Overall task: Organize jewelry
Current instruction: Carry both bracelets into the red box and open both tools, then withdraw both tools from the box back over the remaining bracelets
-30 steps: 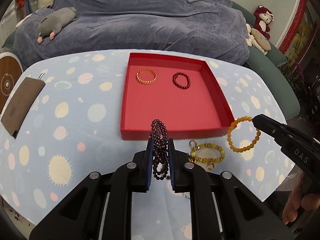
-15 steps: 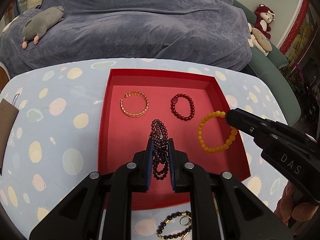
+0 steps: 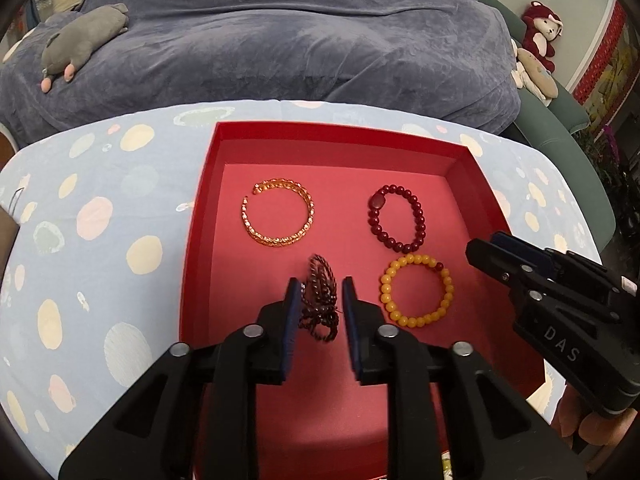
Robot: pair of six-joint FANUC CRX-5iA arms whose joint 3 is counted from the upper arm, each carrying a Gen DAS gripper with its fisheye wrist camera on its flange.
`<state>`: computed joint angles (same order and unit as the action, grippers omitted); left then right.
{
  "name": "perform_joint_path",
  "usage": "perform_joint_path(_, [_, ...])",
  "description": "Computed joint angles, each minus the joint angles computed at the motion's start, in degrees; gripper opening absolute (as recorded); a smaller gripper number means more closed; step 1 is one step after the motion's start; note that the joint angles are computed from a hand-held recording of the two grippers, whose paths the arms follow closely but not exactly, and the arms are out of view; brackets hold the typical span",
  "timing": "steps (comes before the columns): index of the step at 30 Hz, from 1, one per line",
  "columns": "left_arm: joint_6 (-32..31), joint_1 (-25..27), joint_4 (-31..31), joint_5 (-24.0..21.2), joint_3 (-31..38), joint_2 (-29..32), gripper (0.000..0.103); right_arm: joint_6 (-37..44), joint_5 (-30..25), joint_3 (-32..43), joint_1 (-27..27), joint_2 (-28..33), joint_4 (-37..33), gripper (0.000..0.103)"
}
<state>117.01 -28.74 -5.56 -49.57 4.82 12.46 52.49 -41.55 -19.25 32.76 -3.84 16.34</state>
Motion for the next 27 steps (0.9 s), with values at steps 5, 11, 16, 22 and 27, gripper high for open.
perform_joint_path(5, [4.72, -2.27, -6.07, -0.28, 0.39, -2.27, 0.058, -2.31, 0.41, -2.32, 0.26, -4.11, 1.33, 0.044])
perform_joint_path(11, [6.8, -4.02, -8.14, -2.32, -0.69, -5.69, 0.058, -5.25, -1.81, -5.56, 2.69, -10.3, 3.46, 0.044])
perform_joint_path(16, [9.81, -5.73, -8.79, -3.43, -3.58, -9.84, 0.058, -9.24, -5.2, -9.62, 6.91, -16.49, 7.12, 0.044])
perform_joint_path(22, [13.69, -9.24, -11.32, -6.81, -5.93, -13.44, 0.058, -15.37, -10.75, -14.83, 13.81, -23.79, 10.32, 0.045])
perform_joint_path(27, [17.12, -11.89, -12.03, -8.95, -8.11, -15.35, 0.058, -21.51, -17.25, -19.62, 21.72, -28.95, 14.88, 0.045])
